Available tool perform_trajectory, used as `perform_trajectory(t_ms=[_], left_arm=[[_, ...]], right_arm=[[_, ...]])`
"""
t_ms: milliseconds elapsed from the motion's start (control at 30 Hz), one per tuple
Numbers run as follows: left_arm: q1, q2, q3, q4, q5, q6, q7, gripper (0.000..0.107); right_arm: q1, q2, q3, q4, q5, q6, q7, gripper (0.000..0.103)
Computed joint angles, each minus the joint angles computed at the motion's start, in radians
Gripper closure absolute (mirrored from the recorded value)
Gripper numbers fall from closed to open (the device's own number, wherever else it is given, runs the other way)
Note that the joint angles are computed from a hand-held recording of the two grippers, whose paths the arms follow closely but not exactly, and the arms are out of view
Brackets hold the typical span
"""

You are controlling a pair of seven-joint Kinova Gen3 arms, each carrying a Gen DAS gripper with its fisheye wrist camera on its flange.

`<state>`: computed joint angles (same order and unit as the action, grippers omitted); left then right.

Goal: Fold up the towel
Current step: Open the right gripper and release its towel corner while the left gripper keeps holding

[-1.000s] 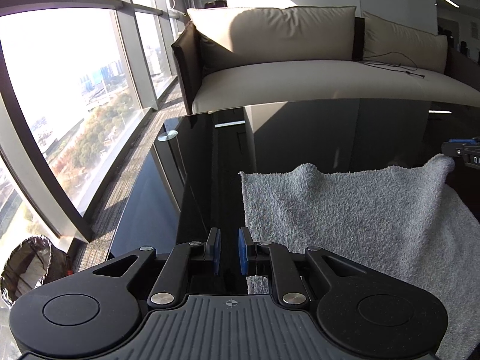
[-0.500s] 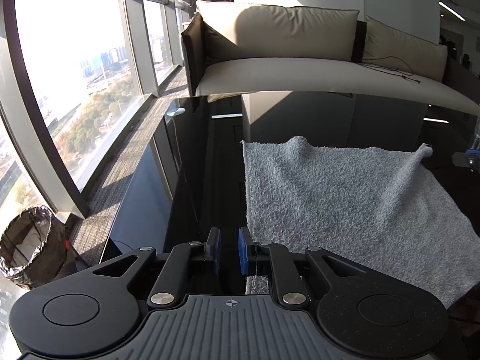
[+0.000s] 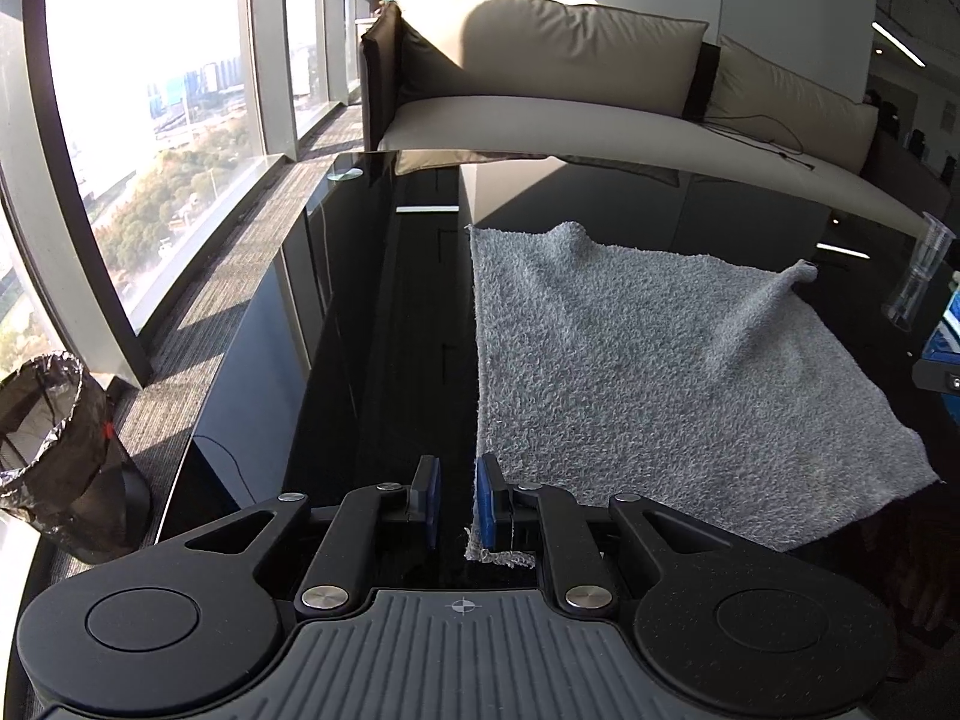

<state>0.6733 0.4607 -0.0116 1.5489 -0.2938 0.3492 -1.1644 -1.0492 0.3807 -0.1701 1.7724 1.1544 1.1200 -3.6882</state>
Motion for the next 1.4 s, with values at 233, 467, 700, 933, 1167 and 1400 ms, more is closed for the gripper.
perform_trajectory(t_ms=[233, 467, 700, 933, 1167, 1400], left_arm=[[-0.091, -0.029, 0.099, 0.048, 0.091, -0.031, -0.090, 0.093], [-0.073, -0.030, 0.082, 0.046, 0.115, -0.028, -0.115, 0.104], [-0.055, -0.046, 0.064, 0.047, 0.125, -0.037, -0.090, 0.105], [0.063, -0.035, -0.058, 0.018, 0.014, 0.004, 0.031, 0.105], [0.133, -0.014, -0.114, 0.002, -0.121, 0.041, 0.152, 0.102], [0.168, -0.004, -0.125, 0.006, -0.233, 0.037, 0.225, 0.096]], right_arm=[[-0.010, -0.007, -0.018, 0.011, -0.014, -0.033, 0.005, 0.052], [-0.014, -0.006, -0.014, 0.010, -0.025, -0.060, 0.020, 0.052], [-0.012, 0.004, -0.005, -0.002, -0.045, -0.079, 0.055, 0.055], [-0.017, 0.026, 0.010, -0.030, -0.071, -0.071, 0.104, 0.055], [-0.025, 0.039, 0.023, -0.042, -0.077, -0.059, 0.108, 0.055], [-0.036, 0.070, 0.028, -0.085, -0.092, -0.018, 0.174, 0.055]])
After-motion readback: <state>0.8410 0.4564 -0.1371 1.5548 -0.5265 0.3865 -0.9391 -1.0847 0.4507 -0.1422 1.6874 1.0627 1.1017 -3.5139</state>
